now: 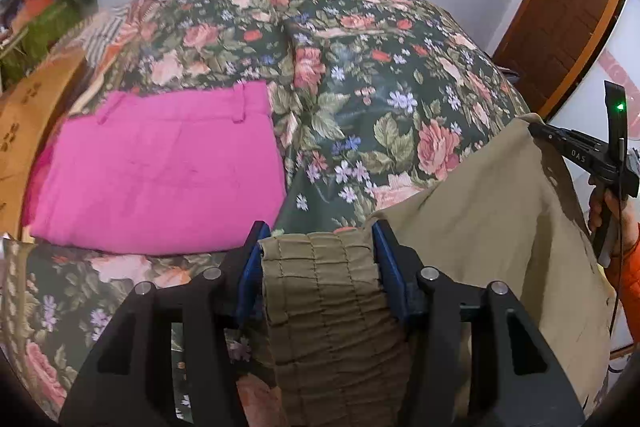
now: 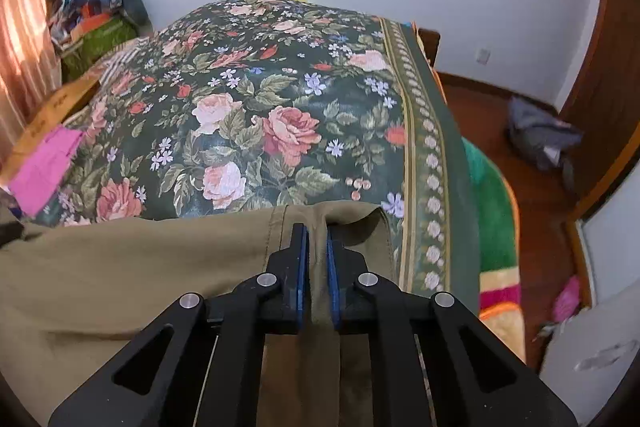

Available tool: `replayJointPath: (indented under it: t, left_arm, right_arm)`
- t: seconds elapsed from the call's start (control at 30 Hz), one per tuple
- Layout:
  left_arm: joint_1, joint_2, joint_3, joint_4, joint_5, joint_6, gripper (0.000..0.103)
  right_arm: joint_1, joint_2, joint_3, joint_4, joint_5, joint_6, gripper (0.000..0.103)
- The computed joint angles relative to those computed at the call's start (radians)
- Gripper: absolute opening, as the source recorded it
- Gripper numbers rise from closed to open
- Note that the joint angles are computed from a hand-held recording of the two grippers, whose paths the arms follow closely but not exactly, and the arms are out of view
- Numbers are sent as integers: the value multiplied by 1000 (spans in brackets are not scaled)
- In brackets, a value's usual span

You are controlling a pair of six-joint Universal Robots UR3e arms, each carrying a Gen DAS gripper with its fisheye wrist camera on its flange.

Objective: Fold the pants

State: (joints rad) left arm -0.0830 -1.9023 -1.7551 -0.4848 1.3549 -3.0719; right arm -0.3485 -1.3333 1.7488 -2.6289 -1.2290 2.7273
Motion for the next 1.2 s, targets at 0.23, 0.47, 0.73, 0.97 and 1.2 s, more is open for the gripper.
replayJointPath:
  t: [0.23, 0.47, 0.73, 0.97, 1.2]
  left_arm:
    - [-25, -23, 47, -15, 67, -10, 53]
    - [-29, 66, 52, -27, 161, -24, 63]
    - [-23, 244, -18, -128, 74, -8, 70]
    - [-133, 282, -113, -144, 106, -44, 73]
    - [-214, 261, -216, -72, 221, -47, 82]
  right_arm:
    - [5, 9, -46, -4, -69, 3, 9]
    - [-40, -174, 54, 18, -95, -35, 44]
    - [-141, -476, 244, 180, 54, -122, 52]
    - [-165, -669, 389, 381, 152, -167, 52]
    - [-83, -627, 441, 413, 17, -222, 53]
